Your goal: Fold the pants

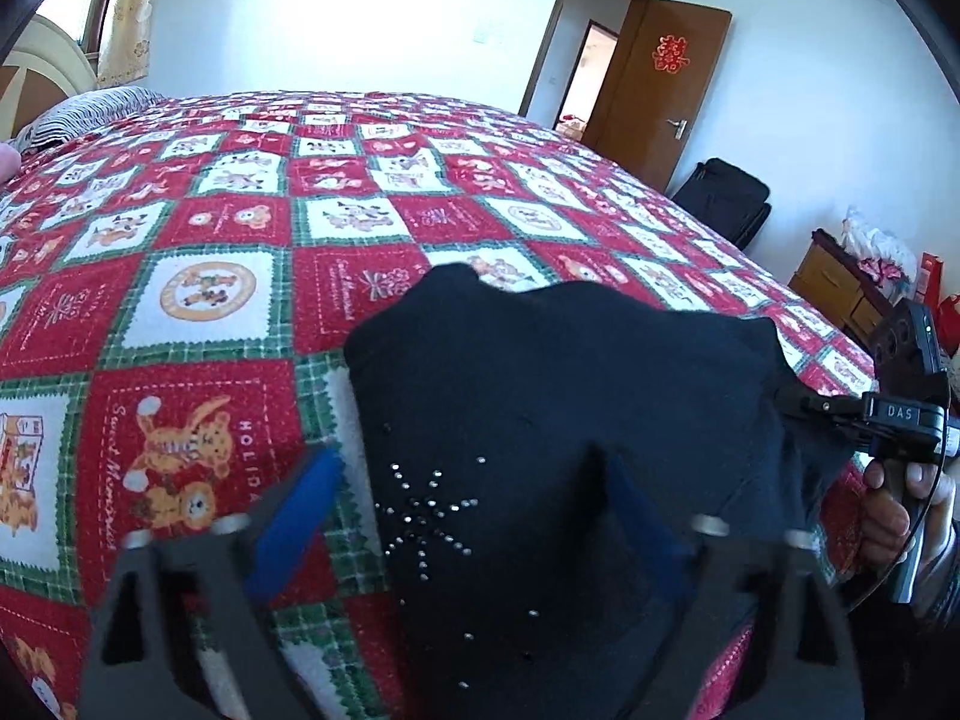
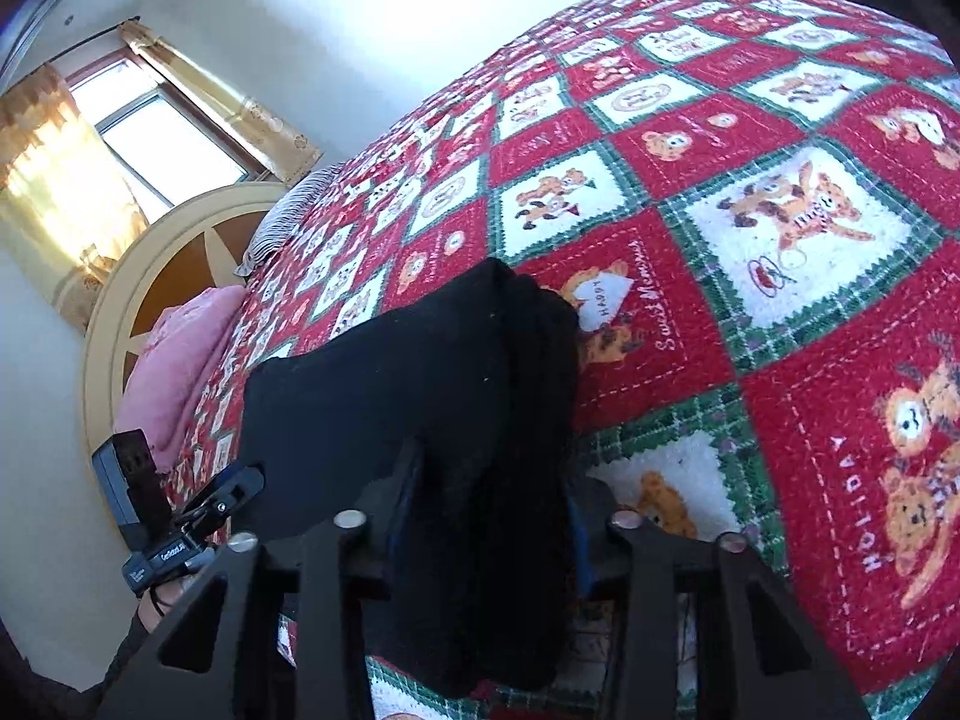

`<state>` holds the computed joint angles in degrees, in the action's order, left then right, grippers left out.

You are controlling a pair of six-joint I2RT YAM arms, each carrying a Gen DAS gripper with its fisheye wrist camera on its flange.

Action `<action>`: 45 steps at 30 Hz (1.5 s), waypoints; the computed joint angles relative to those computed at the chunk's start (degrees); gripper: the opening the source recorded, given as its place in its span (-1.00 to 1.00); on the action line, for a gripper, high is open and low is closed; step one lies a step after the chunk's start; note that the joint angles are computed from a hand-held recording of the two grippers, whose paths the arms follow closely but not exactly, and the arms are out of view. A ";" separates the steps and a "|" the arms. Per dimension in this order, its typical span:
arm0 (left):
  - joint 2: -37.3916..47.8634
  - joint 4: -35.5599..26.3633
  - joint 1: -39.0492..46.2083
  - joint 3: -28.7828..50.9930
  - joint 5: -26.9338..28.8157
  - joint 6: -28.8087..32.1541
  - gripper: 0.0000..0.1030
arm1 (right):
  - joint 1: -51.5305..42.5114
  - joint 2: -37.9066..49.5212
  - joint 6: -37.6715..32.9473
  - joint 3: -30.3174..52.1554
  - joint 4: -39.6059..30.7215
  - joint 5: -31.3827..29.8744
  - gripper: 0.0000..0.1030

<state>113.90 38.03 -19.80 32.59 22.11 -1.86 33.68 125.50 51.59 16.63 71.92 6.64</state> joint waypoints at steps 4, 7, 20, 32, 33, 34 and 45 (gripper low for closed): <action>0.17 -1.05 2.79 0.41 6.09 -0.46 -0.14 | 5.23 -4.91 -2.19 -0.69 -2.37 5.65 -0.49; 0.53 0.25 4.55 0.07 9.47 -1.91 -0.53 | 8.73 -8.98 -2.48 -0.34 -6.56 9.90 -0.49; -11.11 -5.26 24.35 -3.25 18.38 2.25 -0.77 | 8.55 -12.90 -12.22 23.21 -30.05 3.22 -0.51; 1.33 -9.40 41.54 8.33 12.93 11.91 -0.55 | 9.41 20.26 -16.48 80.35 -58.50 -4.74 -0.51; 2.86 -8.51 41.66 8.71 12.50 11.94 -0.47 | 9.06 21.55 -15.91 82.03 -59.47 -5.14 -0.50; 4.02 -6.73 41.46 8.49 11.46 11.31 -0.13 | 8.56 22.28 -15.26 82.67 -59.75 -5.60 -0.49; 5.24 -1.01 40.74 6.33 6.37 8.79 0.58 | 5.74 21.98 -11.49 78.06 -59.36 -5.75 -0.10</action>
